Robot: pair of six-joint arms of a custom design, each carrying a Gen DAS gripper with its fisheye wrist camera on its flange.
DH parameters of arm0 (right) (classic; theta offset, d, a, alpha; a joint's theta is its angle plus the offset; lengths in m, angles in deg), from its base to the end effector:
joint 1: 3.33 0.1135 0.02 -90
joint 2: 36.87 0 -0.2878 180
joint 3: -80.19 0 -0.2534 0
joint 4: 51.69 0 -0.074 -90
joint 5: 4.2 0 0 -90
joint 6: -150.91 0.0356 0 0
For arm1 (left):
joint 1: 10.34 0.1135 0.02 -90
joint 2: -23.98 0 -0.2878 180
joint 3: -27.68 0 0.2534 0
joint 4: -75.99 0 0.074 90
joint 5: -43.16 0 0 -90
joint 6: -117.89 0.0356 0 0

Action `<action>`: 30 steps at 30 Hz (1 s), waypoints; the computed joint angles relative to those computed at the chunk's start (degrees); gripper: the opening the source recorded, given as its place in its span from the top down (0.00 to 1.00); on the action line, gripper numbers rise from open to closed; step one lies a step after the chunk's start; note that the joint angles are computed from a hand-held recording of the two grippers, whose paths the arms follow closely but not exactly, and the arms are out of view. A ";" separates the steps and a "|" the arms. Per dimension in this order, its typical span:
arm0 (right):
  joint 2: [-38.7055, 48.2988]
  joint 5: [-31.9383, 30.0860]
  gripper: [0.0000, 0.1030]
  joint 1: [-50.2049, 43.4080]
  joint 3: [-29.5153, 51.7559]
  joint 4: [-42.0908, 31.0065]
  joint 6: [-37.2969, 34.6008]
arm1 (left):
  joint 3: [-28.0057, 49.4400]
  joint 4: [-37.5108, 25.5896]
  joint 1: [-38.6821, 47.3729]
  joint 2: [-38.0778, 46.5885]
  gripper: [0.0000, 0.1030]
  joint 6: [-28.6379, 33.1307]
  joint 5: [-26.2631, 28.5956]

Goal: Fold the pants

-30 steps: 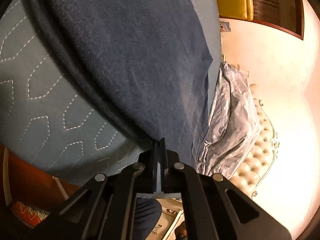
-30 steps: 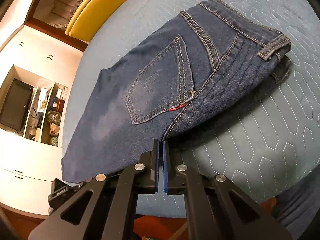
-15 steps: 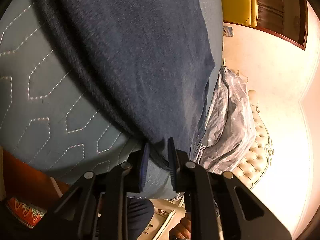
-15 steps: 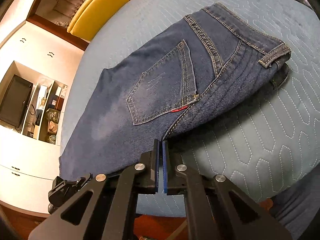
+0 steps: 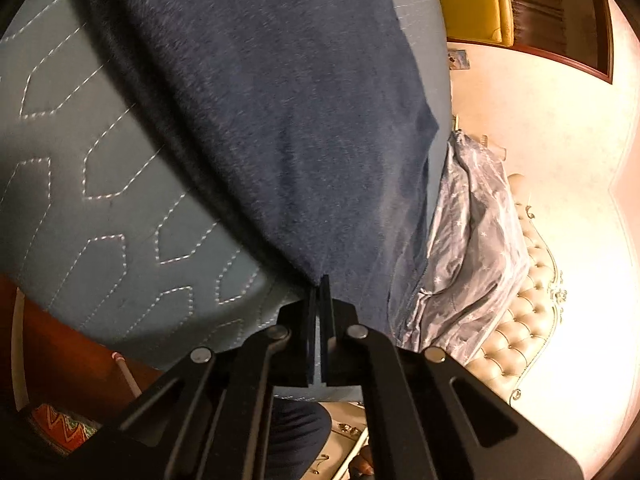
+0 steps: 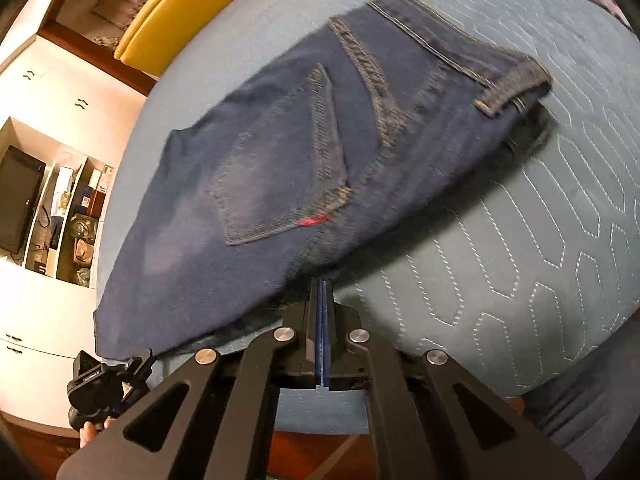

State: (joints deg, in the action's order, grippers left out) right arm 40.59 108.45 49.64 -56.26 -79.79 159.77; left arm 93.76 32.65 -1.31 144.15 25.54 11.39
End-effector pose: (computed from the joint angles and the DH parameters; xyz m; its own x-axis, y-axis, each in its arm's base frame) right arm 0.1422 0.1657 0.1587 -0.5385 0.8003 -0.2637 0.6222 0.5887 0.5161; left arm 0.3023 0.0174 0.0651 -0.9706 -0.1761 0.1638 -0.2312 0.4959 -0.8370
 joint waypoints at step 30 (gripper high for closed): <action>15.82 19.52 0.11 0.95 23.85 -34.81 -13.60 | -18.64 41.48 -36.02 -17.96 0.60 12.79 -39.05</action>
